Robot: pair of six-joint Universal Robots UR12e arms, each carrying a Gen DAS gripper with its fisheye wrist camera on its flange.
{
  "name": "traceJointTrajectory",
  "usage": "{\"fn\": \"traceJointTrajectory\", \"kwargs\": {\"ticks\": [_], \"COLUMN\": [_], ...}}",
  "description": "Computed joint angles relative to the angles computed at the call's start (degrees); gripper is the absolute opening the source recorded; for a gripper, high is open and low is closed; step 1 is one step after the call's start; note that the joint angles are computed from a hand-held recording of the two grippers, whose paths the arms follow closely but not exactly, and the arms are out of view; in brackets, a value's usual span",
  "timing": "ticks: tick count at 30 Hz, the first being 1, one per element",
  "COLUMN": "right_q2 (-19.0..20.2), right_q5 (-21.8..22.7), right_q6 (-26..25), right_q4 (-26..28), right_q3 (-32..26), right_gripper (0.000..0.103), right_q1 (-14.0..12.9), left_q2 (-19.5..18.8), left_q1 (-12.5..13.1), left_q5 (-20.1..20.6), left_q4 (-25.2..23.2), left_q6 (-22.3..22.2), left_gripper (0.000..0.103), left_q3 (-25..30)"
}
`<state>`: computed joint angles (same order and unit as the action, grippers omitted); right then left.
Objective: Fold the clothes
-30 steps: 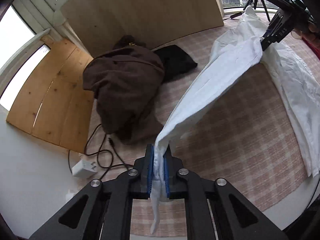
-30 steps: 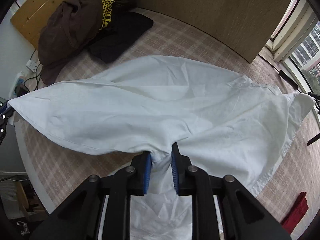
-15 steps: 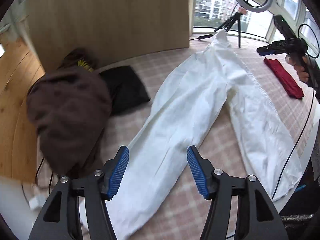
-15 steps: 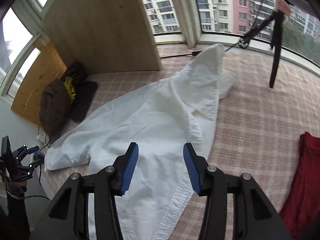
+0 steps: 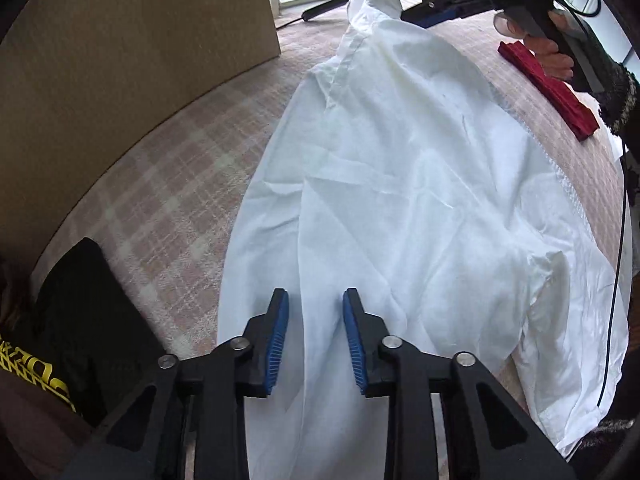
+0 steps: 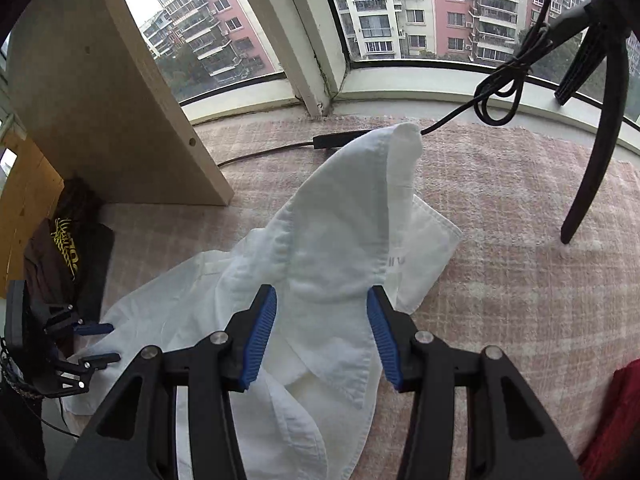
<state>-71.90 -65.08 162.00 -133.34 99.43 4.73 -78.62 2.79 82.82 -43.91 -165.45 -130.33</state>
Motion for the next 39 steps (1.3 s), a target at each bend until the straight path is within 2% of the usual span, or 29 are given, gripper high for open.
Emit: {"fn": "traceJointTrajectory", "kwargs": {"ticks": [2,3,5,6,7,11,13,14,15,16,17,20,22,23,24,25,27,31,34,36,37,39], "right_q2": [0.7,0.9,1.0,0.9,0.6,-1.8,-1.9,-1.6,-1.1,-0.6,-0.1,1.5,1.7,1.4,1.1,0.7,-0.4,-1.9,-1.4,0.3,1.1,1.5], "right_q5": [1.3,1.9,3.3,4.3,4.7,1.0,1.6,0.3,-1.1,-2.6,-3.2,-6.0,-5.8,-5.0,-4.2,-3.6,-4.3,-4.0,-8.1,-12.0,-14.9,-16.7], "right_q6": [-0.2,-0.9,-2.2,-3.2,-3.9,-5.4,-6.3,-7.3,-8.0,-7.9,-8.4,-8.9,-9.5,-10.7,-11.8,-12.8,-13.0,-10.2,-9.9,-10.6,-12.1,-11.7], "right_q4": [0.4,0.7,1.3,2.3,2.2,-5.3,-5.8,-4.1,-2.8,-3.0,-3.3,-2.1,-1.8,-2.1,-2.4,-2.7,-5.1,-14.1,-21.1,-20.4,-19.5,-18.3], "right_q3": [-0.5,-0.6,-0.6,-0.7,-0.6,1.0,0.6,-0.2,-0.8,-1.0,-1.0,-1.7,-1.3,-0.8,-0.3,0.2,1.0,2.3,2.4,1.0,0.4,0.1], "right_gripper": [0.047,0.046,0.025,0.0,0.001,0.001,0.004,0.011,0.032,0.044,0.045,0.045,0.044,0.039,0.012,0.003,0.003,0.002,0.002,0.002,0.002,0.003], "right_q1": [-0.3,-0.4,-0.7,-0.9,-1.0,-0.8,-1.3,-1.1,-0.8,-0.6,-0.4,0.3,0.2,0.1,-0.1,-0.2,-0.3,-1.2,-0.3,1.3,2.3,2.8], "left_q2": [0.1,0.1,0.2,0.3,0.6,1.7,1.4,1.1,0.7,0.4,0.0,-0.6,-0.7,-0.7,-0.7,-0.5,0.2,1.5,0.8,-0.8,-1.1,-0.6], "left_q1": [0.5,1.0,1.3,1.1,1.0,1.0,1.7,1.5,1.0,0.7,0.6,0.6,0.7,0.7,0.6,0.5,0.4,0.3,0.5,-0.1,-0.1,0.2], "left_q5": [-1.1,-2.1,-2.2,-1.8,-1.2,0.8,0.4,1.0,1.8,2.2,2.4,2.4,2.2,2.3,2.5,2.8,3.0,3.9,4.7,7.6,7.8,7.9], "left_q4": [0.3,-0.2,-0.4,-0.4,-0.3,1.3,0.8,0.5,0.3,0.1,-0.1,-0.5,-0.6,-0.5,-0.4,-0.2,0.2,1.2,2.4,1.7,1.3,2.4], "left_q6": [-0.3,-0.8,-1.2,-1.1,-1.0,-1.1,-1.4,-1.2,-0.9,-0.7,-0.7,-1.2,-1.5,-1.7,-1.6,-1.7,-1.8,-2.0,-1.8,-2.0,-2.5,-3.8], "left_gripper": [0.001,0.001,0.001,0.001,0.001,0.0,0.001,0.001,0.001,0.001,0.0,0.001,0.001,0.001,0.001,0.001,0.001,0.001,0.001,0.001,0.001,0.008], "left_q3": [-0.2,-0.2,-0.2,-0.1,-0.1,-0.1,0.0,0.2,0.3,0.5,0.7,0.9,0.9,0.9,0.9,0.8,0.7,0.6,0.7,0.9,0.7,0.4]}}
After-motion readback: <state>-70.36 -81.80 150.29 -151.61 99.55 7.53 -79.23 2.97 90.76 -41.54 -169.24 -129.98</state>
